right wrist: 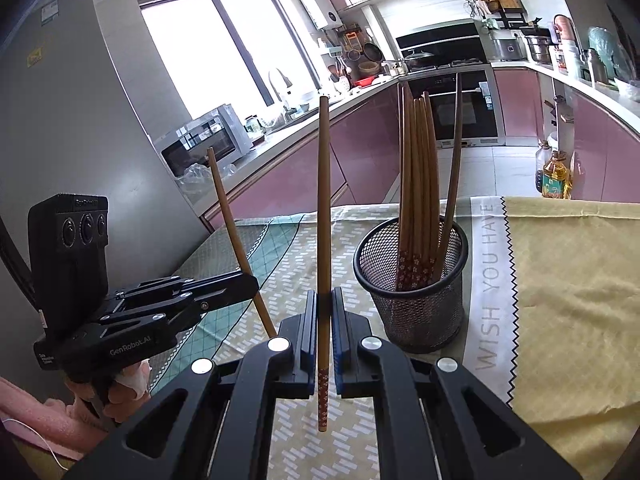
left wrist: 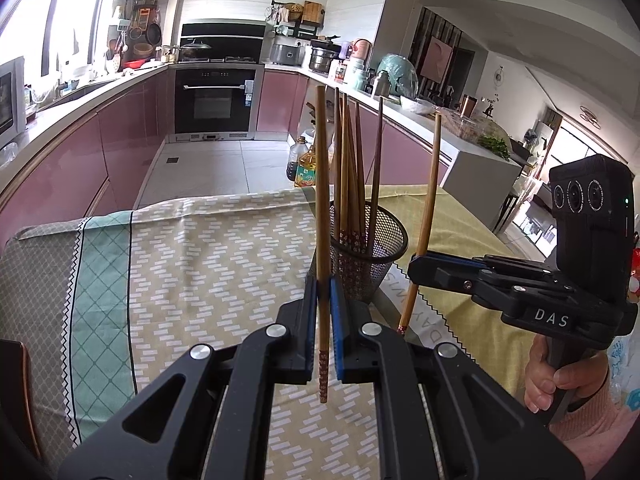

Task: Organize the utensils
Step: 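Lower both held chopsticks slowly into the black mesh cup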

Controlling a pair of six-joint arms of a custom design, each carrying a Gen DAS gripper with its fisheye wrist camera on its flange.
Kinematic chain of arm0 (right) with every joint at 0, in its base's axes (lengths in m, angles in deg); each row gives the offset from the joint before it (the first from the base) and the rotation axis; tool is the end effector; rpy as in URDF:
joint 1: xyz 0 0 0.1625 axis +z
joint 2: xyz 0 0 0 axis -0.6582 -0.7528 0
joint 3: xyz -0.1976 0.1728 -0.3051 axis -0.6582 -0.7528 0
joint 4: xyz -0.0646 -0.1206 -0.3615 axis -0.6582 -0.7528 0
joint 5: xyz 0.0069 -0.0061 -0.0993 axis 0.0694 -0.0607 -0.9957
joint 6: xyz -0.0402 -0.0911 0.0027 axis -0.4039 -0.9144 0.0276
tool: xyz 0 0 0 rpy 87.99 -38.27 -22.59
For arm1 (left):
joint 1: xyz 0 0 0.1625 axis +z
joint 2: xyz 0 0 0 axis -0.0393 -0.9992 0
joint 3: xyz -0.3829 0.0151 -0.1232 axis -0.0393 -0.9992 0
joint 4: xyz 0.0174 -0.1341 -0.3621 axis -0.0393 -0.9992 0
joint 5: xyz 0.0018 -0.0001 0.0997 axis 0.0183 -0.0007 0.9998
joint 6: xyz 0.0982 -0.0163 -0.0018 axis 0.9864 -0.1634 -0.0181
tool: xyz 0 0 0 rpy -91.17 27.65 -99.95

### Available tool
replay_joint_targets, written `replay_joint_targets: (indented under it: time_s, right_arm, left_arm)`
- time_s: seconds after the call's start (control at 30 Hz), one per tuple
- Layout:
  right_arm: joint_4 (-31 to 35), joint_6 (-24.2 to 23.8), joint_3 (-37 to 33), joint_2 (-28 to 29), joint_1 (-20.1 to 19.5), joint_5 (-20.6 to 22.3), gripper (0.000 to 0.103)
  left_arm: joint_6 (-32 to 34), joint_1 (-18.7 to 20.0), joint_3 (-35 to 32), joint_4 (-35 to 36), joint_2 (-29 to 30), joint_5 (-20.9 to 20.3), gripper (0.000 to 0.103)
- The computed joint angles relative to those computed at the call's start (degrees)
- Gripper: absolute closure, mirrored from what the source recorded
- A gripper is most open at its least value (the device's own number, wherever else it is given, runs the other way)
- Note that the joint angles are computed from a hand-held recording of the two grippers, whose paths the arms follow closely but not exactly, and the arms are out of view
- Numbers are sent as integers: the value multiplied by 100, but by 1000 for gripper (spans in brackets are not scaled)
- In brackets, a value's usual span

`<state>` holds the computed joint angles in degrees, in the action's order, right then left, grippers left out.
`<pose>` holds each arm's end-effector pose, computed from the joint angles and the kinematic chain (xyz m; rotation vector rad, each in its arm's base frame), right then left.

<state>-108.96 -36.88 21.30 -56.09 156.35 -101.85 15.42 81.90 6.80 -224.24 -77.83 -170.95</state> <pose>0.3795 -0.6082 -0.0872 0.3424 -2.5265 1.2430 0.0140 -0.6834 0.3270 1.3021 2.6050 -0.6396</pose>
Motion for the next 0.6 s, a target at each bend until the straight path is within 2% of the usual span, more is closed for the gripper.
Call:
replay_joint_targets:
  time_s: [0.6]
  right_arm:
    - [-153,40,89,-95,24,-114,97]
  left_arm:
    - [47,-96,-154,145,108,-8,96]
